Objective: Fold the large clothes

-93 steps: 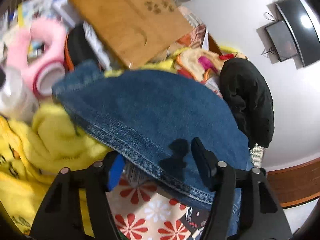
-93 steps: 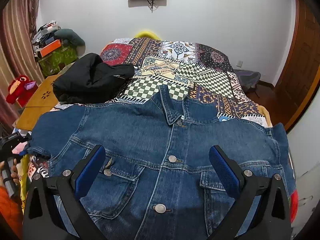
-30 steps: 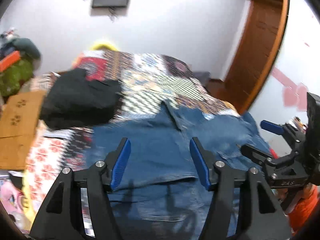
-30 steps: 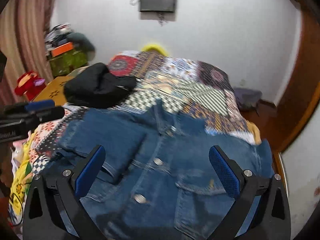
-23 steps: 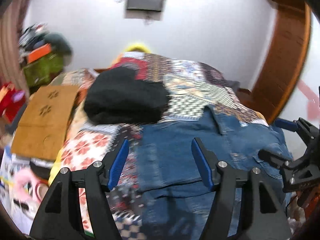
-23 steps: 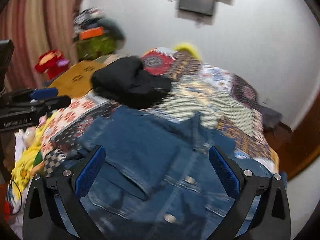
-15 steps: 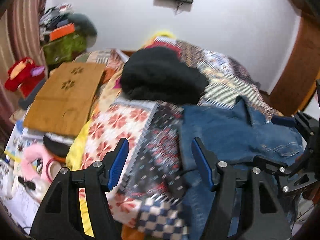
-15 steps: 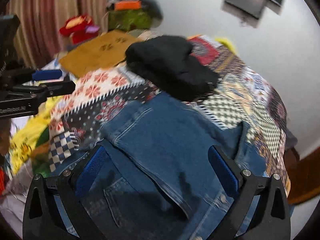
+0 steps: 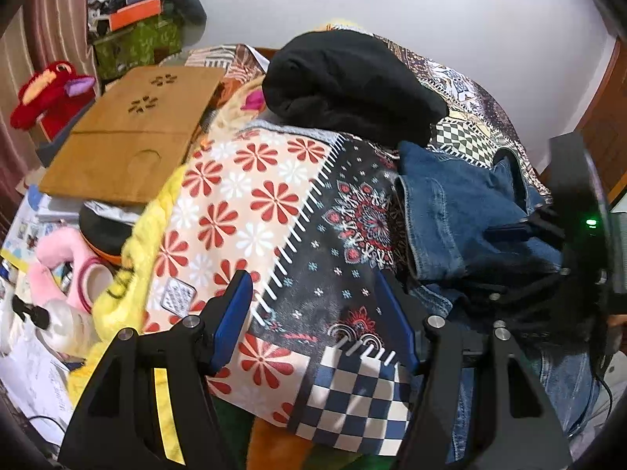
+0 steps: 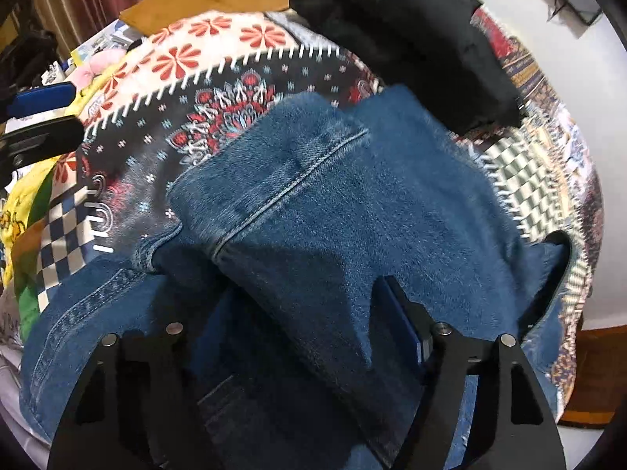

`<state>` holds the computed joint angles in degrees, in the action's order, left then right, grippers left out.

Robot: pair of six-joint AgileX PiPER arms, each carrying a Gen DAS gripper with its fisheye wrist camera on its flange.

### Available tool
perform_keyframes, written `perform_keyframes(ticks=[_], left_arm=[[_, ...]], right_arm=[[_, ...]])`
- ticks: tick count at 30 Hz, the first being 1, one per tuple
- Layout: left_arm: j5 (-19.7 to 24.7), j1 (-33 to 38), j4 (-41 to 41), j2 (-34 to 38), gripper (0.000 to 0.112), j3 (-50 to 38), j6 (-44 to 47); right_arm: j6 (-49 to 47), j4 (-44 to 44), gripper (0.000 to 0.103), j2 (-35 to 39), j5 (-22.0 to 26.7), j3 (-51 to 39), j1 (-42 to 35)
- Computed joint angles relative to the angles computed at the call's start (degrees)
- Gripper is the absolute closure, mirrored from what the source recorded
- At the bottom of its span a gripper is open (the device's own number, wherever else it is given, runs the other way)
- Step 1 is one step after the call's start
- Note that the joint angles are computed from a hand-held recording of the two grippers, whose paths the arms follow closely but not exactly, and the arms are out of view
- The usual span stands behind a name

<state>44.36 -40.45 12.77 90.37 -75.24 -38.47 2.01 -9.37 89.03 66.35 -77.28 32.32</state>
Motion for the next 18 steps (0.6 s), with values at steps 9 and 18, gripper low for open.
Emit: perform_keyframes(ticks=[9,18], left_arm=[[1.53,-1.7,0.26,0.41,0.048,-1.56,-0.18],[6.72,-7.46,5.81,1.85,0.048,-8.62,-2.81]], right_arm=[[3.24,-3.44,0.096,-4.98,-1.72,1.81,2.1],[5.79,-2.56,0.097,-16.81,-3.15,2.45,-4.73]])
